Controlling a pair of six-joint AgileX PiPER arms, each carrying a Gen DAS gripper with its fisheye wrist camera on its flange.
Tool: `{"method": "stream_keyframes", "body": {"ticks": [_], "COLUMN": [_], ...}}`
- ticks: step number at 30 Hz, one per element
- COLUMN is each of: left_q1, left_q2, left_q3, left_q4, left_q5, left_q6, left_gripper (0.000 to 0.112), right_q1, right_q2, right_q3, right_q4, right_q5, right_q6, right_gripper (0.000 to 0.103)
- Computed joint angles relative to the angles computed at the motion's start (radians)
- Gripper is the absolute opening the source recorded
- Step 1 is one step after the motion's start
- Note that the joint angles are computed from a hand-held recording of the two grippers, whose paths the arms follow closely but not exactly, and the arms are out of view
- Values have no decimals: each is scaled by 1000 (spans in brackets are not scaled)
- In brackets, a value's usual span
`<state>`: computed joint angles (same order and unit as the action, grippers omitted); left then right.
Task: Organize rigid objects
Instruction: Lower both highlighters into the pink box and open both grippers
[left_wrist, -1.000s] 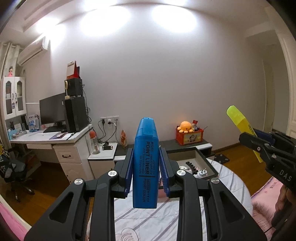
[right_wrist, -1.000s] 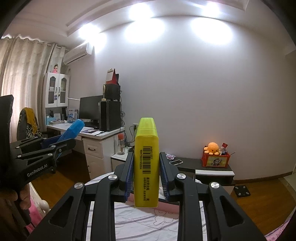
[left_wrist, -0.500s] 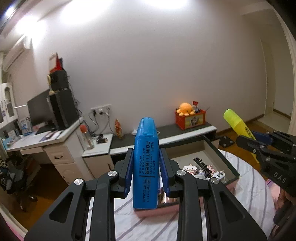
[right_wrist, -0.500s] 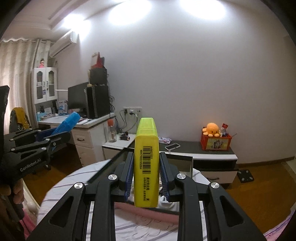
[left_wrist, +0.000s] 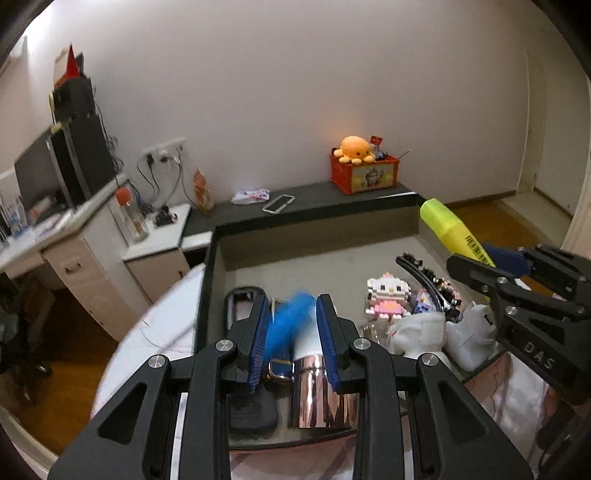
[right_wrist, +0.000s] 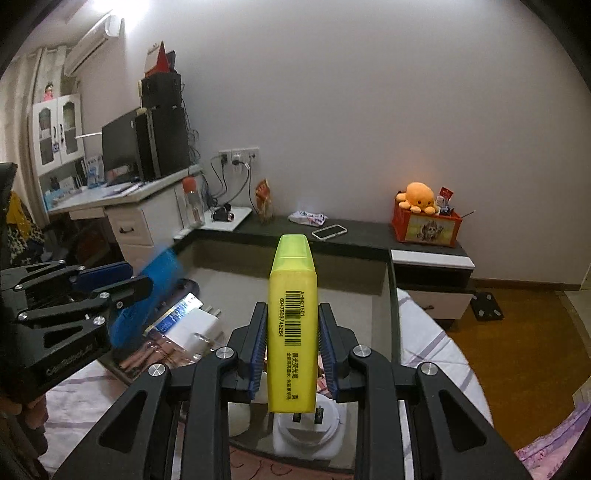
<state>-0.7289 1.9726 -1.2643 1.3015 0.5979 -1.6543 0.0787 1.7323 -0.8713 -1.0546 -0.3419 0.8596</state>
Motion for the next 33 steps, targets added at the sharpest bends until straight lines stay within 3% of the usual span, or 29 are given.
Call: {"method": "stream_keyframes", "body": {"ticks": [6, 10, 13, 16, 18, 21, 24, 25, 28, 31, 33], "left_q1": [11, -4, 14, 9, -7, 1, -9, -10, -2, 5, 8], "left_q2": [17, -3, -5, 9, 22, 23, 40, 45, 39, 34, 33], "left_q3": [16, 57, 62, 43, 25, 22, 2, -4, 6, 13, 19], "left_q4": [-26, 58, 88, 60, 49, 31, 10, 4, -1, -2, 6], "left_q5": [-11, 7, 10, 27, 74, 37, 59, 65, 48, 40, 36], "left_q6": [-12, -118, -144, -105, -93, -68, -33, -27, -33, -47, -59], "left_gripper": [32, 64, 73, 90, 92, 100, 100, 100, 101, 102, 103], "right_q1": [-24, -11, -14, -15, -13, 0, 3, 9, 28, 2, 9], "right_q2": [43, 43, 40, 45, 55, 65, 77, 77, 68, 77, 73], "right_q3": [-17, -11, 0, 3, -4, -5, -11, -9, 9, 2, 6], "right_q4": [-28, -24, -25, -43, -61, -14, -5, 34, 220, 143, 201], "right_q5": [-41, -42, -71, -91, -94, -80, -83, -71, -34, -68, -51], "right_q6": [27, 28, 26, 36, 54, 8, 3, -27, -181, -95, -139], "right_gripper": [27, 27, 27, 27, 27, 27, 27, 30, 60, 69, 75]}}
